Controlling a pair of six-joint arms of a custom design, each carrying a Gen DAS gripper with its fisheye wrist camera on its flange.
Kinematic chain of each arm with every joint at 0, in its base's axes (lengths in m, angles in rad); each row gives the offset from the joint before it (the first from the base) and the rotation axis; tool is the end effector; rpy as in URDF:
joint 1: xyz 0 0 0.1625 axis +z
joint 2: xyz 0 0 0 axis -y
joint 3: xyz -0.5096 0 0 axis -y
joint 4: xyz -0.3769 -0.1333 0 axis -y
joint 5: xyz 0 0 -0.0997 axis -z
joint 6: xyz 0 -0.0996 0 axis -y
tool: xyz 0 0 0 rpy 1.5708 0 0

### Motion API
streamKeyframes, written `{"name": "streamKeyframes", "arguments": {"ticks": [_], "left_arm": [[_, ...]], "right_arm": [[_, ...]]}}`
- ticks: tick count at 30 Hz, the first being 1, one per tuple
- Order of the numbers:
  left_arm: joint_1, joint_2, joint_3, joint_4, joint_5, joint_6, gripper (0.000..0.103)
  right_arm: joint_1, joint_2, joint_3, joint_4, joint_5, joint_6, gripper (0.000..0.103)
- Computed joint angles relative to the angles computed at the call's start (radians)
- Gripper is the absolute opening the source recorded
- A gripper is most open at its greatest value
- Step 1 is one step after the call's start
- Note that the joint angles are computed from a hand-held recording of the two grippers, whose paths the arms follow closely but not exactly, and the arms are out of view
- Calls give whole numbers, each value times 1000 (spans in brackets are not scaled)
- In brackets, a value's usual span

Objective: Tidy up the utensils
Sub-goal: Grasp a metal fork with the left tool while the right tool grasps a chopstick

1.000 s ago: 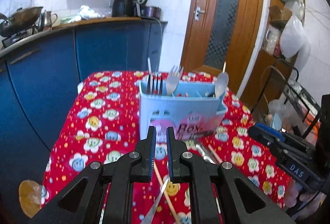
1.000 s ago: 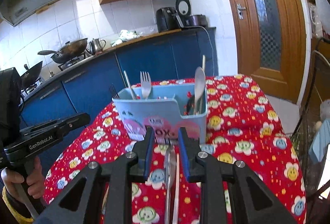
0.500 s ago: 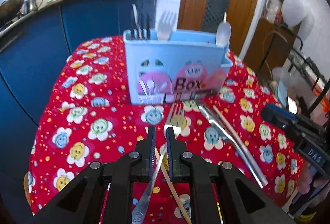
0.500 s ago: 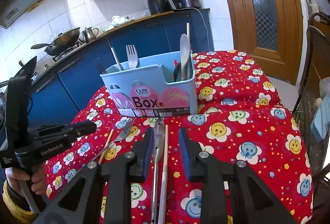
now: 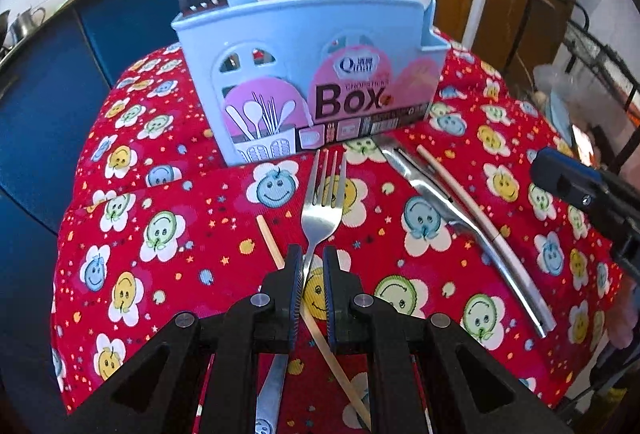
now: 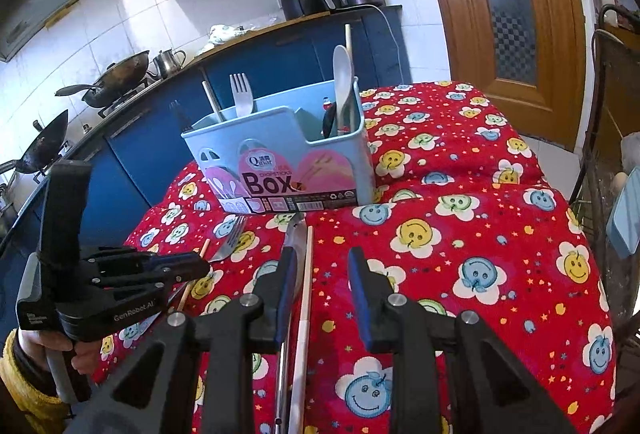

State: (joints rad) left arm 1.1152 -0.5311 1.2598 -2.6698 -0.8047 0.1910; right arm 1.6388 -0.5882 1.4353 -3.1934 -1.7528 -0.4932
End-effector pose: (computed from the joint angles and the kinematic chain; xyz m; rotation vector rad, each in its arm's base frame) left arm -0.1877 -0.8429 0.1388 0.5836 2.3051 -0.5662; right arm 0.1703 -0.8036 0.1627 0.6345 -2.5558 0.9999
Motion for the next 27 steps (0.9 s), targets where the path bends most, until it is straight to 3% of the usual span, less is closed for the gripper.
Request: {"name": "streamKeyframes", "arguments": {"ticks": [7, 15, 20, 27], "left_arm": [[4, 12, -40, 83, 4, -16, 10], [20, 25, -108, 187, -49, -86, 10], [24, 17, -87, 145, -75, -83, 3], [37, -27, 2, 2, -175, -90, 3]], "right_arm": [[-4, 2, -4, 8, 1, 6, 29], [-4, 6, -12, 22, -6, 5, 29], [-3, 10, -21, 41, -14, 7, 29], [5, 11, -36, 80, -51, 12, 29]]}}
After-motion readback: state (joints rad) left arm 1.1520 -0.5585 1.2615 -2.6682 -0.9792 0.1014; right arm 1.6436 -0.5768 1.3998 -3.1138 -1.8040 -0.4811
